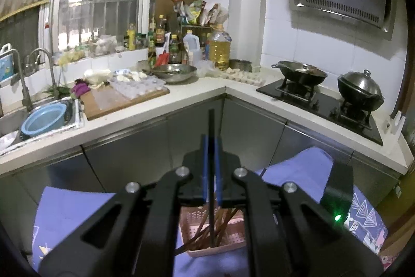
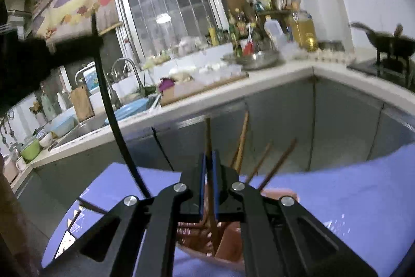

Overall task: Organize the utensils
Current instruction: 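Raise both chopsticks upright into the pink caddy and open both tools, then bring both tools back down to the last two chopsticks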

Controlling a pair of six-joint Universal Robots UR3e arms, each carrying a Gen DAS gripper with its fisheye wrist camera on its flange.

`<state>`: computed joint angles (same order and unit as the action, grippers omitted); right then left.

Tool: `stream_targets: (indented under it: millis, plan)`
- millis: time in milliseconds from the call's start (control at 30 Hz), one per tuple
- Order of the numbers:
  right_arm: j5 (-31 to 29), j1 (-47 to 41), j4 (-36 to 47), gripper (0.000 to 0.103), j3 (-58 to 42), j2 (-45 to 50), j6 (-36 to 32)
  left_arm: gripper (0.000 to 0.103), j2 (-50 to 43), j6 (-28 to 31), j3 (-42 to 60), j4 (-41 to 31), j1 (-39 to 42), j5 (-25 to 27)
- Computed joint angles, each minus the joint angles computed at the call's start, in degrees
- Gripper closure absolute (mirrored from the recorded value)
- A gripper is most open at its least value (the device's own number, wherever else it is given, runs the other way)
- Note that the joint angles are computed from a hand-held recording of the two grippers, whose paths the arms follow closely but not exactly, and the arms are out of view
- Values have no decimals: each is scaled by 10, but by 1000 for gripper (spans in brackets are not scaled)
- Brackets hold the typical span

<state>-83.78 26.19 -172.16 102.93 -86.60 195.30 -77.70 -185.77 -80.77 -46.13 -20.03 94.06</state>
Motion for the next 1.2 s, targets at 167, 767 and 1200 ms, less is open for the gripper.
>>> stream_targets:
  millis: [167, 767, 1200]
  plan:
    - [7, -3, -24, 89, 33, -25, 19, 99, -18, -2, -14, 9, -17, 25]
    - [-144, 95, -111, 56, 298, -193, 97, 44, 14, -66, -147, -30, -43, 104]
    - [-121, 263, 33, 84, 368, -165, 152, 39, 330, -177, -431, -23, -267, 239]
